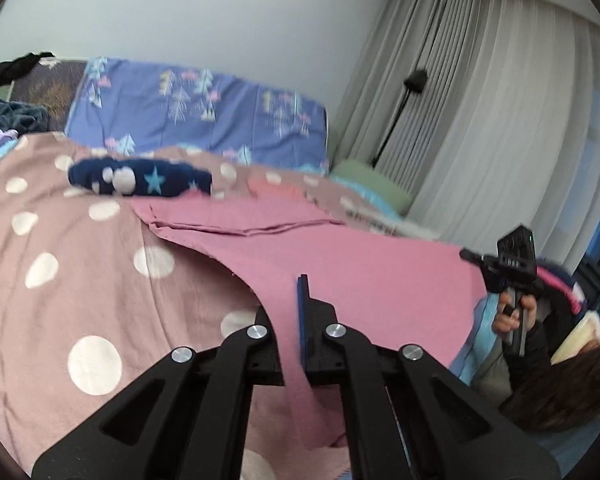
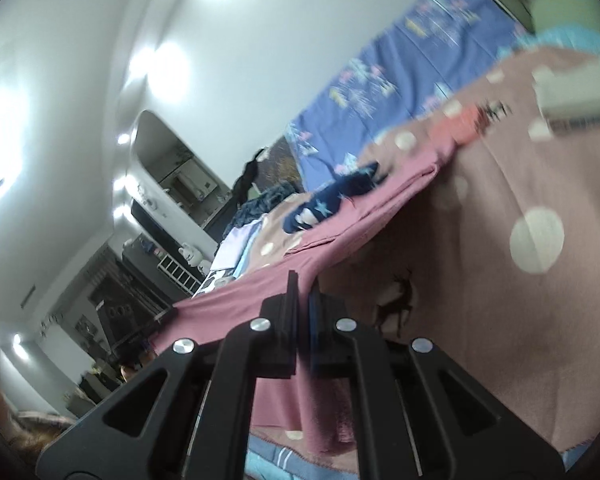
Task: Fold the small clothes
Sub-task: 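Grasp the garment hem with the left gripper and lift it toward the collar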
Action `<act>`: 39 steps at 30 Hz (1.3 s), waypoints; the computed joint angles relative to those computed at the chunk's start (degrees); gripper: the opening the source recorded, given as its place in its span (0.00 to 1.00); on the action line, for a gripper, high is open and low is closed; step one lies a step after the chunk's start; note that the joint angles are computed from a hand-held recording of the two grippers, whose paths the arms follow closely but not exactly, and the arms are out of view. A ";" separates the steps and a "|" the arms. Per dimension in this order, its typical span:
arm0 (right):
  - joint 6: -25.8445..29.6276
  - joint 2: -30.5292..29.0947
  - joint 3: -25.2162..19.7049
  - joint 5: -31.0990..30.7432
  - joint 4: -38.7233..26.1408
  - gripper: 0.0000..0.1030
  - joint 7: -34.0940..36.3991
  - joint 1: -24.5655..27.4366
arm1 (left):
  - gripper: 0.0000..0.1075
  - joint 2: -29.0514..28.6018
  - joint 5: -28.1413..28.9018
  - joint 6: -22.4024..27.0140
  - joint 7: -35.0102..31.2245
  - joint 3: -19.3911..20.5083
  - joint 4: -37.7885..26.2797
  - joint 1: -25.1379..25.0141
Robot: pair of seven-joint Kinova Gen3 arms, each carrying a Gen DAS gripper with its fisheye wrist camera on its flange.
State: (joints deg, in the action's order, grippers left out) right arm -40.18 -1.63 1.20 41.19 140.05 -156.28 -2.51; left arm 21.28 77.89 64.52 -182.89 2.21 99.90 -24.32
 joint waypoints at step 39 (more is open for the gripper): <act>38.16 37.07 -36.19 21.18 -40.90 0.11 -19.62 29.25 | 0.01 31.75 -24.30 -9.74 50.04 -9.78 -48.14 21.28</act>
State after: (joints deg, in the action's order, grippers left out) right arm -2.02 35.44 -34.99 62.37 99.15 -175.90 26.73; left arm 53.02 53.58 54.78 -132.85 -7.57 51.76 -3.04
